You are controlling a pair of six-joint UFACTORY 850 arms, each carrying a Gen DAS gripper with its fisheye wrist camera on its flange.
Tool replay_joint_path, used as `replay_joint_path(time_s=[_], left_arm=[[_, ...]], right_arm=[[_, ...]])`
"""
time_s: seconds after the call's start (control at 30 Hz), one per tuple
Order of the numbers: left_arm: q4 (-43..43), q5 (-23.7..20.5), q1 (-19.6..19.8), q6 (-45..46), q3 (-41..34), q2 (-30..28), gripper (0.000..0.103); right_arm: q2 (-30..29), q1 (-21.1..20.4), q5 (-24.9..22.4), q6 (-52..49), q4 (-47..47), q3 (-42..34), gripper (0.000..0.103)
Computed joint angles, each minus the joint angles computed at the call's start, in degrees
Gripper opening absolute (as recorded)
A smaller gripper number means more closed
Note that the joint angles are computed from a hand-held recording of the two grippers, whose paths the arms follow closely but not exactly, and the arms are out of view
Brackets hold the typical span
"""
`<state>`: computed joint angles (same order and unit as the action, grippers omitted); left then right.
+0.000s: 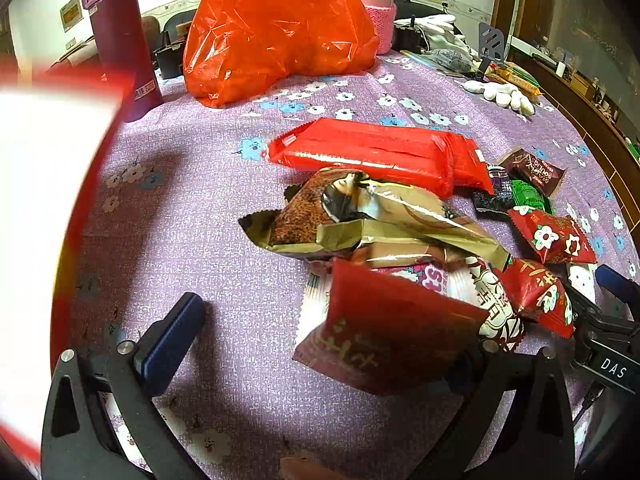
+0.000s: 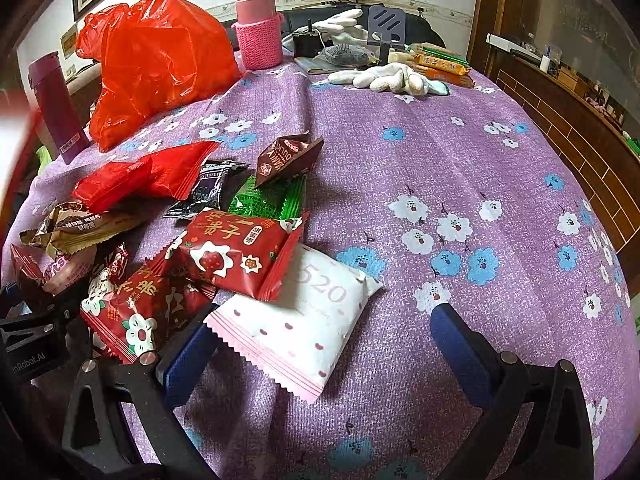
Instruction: Organize snacks
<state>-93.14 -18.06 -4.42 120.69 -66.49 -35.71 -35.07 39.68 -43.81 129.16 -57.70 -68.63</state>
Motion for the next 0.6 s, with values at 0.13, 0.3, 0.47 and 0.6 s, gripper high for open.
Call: replay_joint_path(time_s=[0.13,0.3,0.47,0.6], left_arm=[[1.6,-0.9,0.0,-0.5,0.0,0.0,0.103],[2.3,-1.0,0.1,-0.7,-0.3,-0.2,0.103],[1.6,-0.8,-0.1,0.0,0.2,0.1,0.103],[1.6,-0.8,-0.1,0.0,0.2,0.1,0.103]], right_arm=[[0.0,0.0,0.0,-0.1,0.1,0.0,0.103],[-0.1,0.0,-0.2,-0.5,0.4,-0.4,0.103],[0.0,0.0,-0.1,-0.3,0.2,-0.1,0.103],[0.0,0.0,0.0,-0.2,0.1,-0.1,0.103]])
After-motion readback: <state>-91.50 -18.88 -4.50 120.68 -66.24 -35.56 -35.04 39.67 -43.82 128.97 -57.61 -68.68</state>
